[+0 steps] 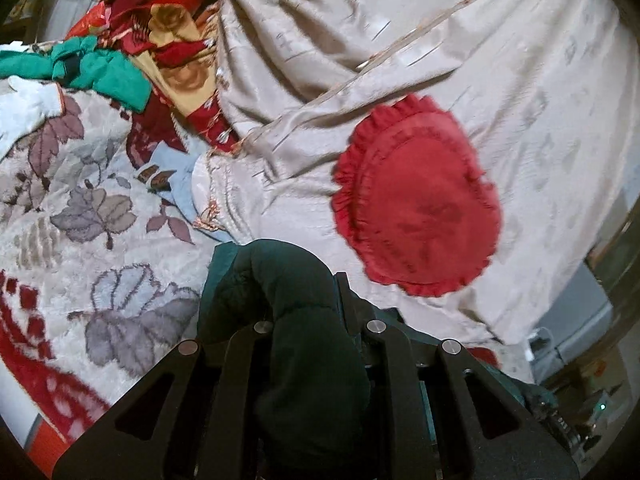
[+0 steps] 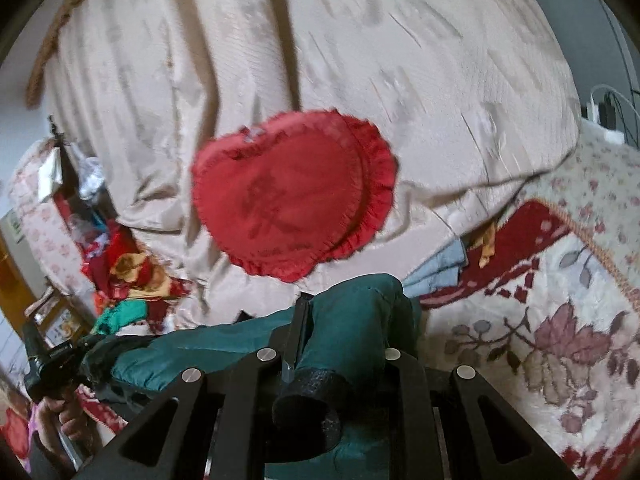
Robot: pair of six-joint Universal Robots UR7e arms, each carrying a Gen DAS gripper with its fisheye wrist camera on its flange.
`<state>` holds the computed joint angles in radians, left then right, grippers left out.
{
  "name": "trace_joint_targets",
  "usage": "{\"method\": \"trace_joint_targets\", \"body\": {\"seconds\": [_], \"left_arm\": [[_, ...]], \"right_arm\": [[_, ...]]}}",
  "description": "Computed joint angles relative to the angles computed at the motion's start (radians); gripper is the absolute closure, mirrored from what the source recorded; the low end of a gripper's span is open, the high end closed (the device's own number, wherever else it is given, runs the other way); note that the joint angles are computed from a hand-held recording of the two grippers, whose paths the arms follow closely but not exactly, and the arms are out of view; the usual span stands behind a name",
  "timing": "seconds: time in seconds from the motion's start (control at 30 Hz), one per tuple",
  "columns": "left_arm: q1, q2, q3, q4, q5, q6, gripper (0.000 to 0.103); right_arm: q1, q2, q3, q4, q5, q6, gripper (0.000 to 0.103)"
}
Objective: Fold large clothes
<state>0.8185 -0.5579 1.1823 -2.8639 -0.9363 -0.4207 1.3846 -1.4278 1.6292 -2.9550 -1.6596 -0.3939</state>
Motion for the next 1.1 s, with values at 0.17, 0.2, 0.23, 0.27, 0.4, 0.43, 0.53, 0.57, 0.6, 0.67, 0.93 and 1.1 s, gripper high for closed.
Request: {"method": "trace_joint_targets", "body": {"seconds": [0.17,0.2,0.23,0.27,0.4,0.43,0.53,0.57,0.6,0.67,0.93,1.1], "left_arm": [[0.033,0.115,-0.169,0.132,0.067,-0.116,0.090],[0.039,0.136,-0.205,0.162,0.077,-0.145,0.090],[0.046,0.159,-0.248,0.200,0.083,-0.182,0.090],[0.053,0.189,-0.302,0.250,0.094,-0.213,0.089],[0.072,0.310,-0.512,0.398,0.145,-0.254,0.088],[0.078,0.345,-0.568,0.440,0.166,-0.276,0.087],[0.084,0.412,-0.663,0.491,0.216,-0.275,0.085],[0.083,0.434,-0.689,0.492,0.235,-0.252,0.084],[0.083,0.451,-0.710,0.492,0.250,-0.231,0.084],[0.084,0.500,-0.761,0.455,0.290,-0.149,0.084],[0.092,0.539,-0.817,0.451,0.299,-0.129,0.084],[0.093,0.488,-0.781,0.486,0.216,-0.205,0.065]], "right_arm": [[-0.023,0.107,-0.108,0.030,-0.024,0.003,0.087],[-0.025,0.129,-0.134,0.042,-0.028,0.003,0.087],[-0.029,0.152,-0.162,0.057,-0.033,0.005,0.086],[-0.033,0.180,-0.197,0.077,-0.036,0.014,0.086],[-0.043,0.267,-0.318,0.148,-0.059,0.052,0.086],[-0.048,0.293,-0.355,0.180,-0.066,0.061,0.086],[-0.074,0.333,-0.403,0.219,-0.026,0.064,0.086],[-0.088,0.342,-0.410,0.230,0.000,0.063,0.085],[-0.099,0.351,-0.427,0.260,0.013,0.075,0.085],[-0.107,0.375,-0.479,0.334,0.021,0.100,0.084],[-0.093,0.430,-0.569,0.436,-0.024,0.061,0.079],[-0.088,0.415,-0.575,0.481,-0.036,0.121,0.074]]}}
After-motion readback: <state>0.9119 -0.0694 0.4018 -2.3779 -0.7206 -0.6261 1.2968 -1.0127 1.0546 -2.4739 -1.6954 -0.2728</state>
